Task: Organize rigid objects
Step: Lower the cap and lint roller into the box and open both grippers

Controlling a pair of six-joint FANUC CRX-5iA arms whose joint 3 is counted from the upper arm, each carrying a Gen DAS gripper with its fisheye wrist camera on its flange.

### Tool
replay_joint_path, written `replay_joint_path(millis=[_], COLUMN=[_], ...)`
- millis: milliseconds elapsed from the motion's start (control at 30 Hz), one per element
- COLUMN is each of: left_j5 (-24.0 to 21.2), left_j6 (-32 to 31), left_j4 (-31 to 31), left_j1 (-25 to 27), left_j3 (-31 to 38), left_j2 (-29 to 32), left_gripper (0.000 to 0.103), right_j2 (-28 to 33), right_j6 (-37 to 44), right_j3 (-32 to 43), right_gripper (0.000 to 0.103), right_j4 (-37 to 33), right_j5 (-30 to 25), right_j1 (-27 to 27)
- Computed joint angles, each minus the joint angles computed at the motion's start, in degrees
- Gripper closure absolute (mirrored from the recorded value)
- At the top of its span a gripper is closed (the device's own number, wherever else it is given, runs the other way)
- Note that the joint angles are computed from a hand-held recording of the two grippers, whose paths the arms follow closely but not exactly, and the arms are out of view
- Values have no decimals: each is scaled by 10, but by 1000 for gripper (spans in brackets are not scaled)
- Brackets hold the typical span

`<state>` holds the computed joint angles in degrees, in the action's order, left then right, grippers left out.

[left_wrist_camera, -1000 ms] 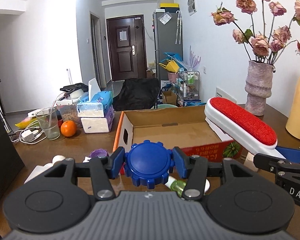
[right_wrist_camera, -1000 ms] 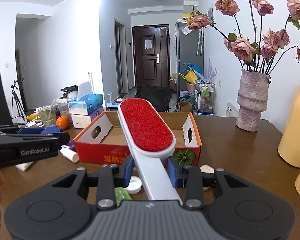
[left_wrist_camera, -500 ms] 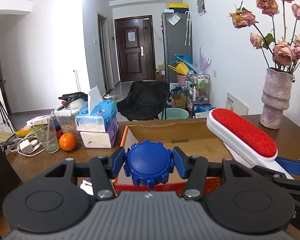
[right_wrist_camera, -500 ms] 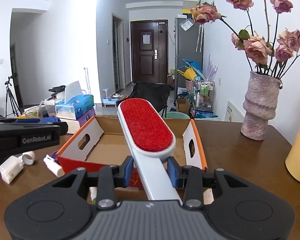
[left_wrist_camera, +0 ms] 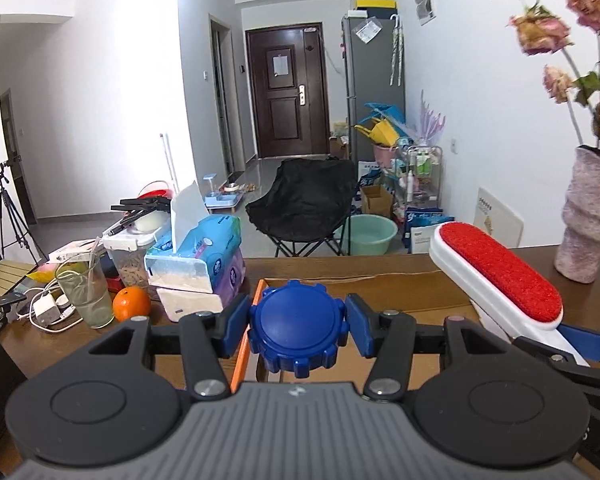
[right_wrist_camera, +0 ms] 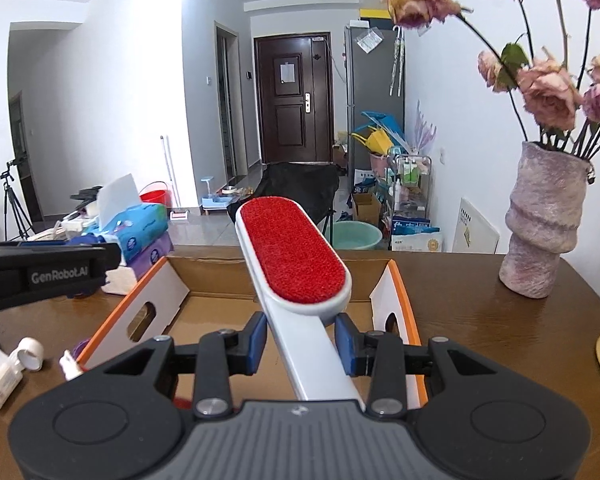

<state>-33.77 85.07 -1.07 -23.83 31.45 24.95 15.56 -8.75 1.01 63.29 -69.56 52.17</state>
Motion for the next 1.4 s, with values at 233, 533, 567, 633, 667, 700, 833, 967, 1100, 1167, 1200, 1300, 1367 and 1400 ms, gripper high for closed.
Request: replay_joint_path(millis=[233,533,567,633,667,700,833,967,1100,1167,1200,1300,1367,1400], left_j5=[-78,-155,-164,-176,-181,-187,-204,-207,-152,-147,-146,-135,-137,-132], left_j6=[38,66,67,65,65,66,65,50,56,42,34,29,34,32], left_j4=[-38,-96,-97,-95,-97,-99,-96,-75,-67,-52,-44,-40,-39,-34], left_j1=[-12,-29,-29,-29,-29,-29,-27,-22,-17,-13,-11,-7,-6,-4], left_j3=[141,273,287,305,314,323,347,341,276,259,254,233,230,224], left_j2=[89,179,188,203,210,217,238,240,206,198,195,185,182,178], left_gripper=[49,49,49,49,49,49,49,22,0,0,0,0,0,0], right_j2=[22,38,41,47,50,52,59,60,51,42,37,28,25,25], right_j6=[23,34,36,42,44,43,45,42,40,28,21,16,10,9], right_j3=[21,26,28,33,35,35,37,30,14,-1,-11,-20,-25,-25], right_gripper=[67,67,67,67,67,67,67,68,45,9,3,1,1,0], right_j4=[-26,-51,-54,-60,-63,-64,-68,-62,-53,-38,-29,-28,-25,-24], right_j5=[28,61,63,65,66,68,69,78,85,92,97,100,100,98], right_j1=[-41,-71,-73,-76,-78,-80,-84,-89,-88,-87,-87,-83,-82,-81])
